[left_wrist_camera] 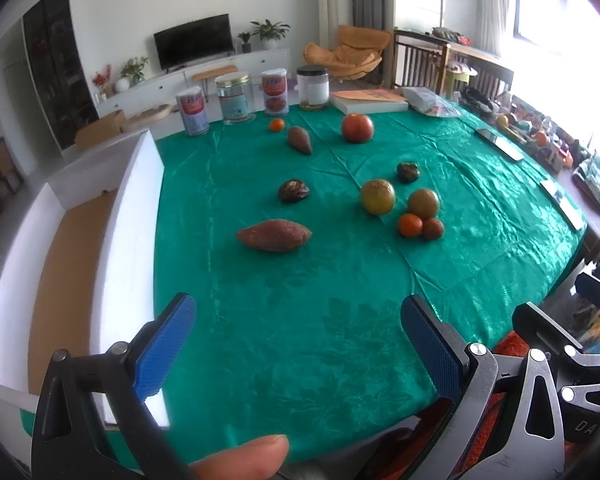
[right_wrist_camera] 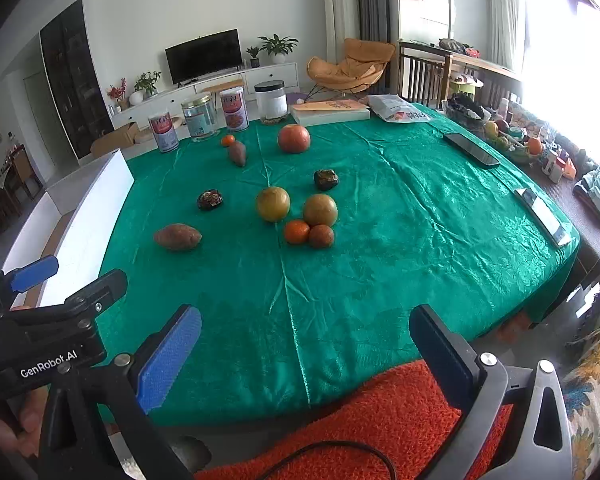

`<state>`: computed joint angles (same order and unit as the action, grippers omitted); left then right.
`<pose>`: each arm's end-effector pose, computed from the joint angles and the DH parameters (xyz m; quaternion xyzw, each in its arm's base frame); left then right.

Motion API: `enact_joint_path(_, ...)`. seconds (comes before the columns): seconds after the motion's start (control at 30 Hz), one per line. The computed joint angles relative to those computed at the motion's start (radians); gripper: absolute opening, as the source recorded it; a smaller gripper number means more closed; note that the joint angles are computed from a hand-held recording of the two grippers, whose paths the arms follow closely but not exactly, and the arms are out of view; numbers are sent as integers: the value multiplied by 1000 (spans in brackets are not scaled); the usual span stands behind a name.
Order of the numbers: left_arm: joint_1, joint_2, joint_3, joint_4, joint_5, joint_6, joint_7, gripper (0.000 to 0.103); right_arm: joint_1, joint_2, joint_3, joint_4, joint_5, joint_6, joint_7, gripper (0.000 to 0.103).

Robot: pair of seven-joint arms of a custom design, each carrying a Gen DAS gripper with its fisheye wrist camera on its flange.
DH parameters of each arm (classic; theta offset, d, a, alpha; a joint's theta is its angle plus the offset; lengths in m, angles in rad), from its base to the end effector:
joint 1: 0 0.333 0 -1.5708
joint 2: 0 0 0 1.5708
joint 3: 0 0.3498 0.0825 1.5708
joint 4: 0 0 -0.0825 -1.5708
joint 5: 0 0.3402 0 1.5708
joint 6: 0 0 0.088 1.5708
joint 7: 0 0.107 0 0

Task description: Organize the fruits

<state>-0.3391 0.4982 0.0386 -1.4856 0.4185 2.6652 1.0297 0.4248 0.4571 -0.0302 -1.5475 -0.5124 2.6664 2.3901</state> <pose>0.6812 -0.2304 0.5099 -0.6331 0.6838 -0.2478 0.2650 0.6438 0.2886 0.5085 -0.6456 0.6704 -0.2411 0.2751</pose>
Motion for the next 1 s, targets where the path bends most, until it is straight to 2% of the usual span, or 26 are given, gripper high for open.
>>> enact_joint_path(1.0, 3, 6, -7, -2, -34, -6, 28, 102, 6, 9, 6, 3, 18, 0, -31, 103)
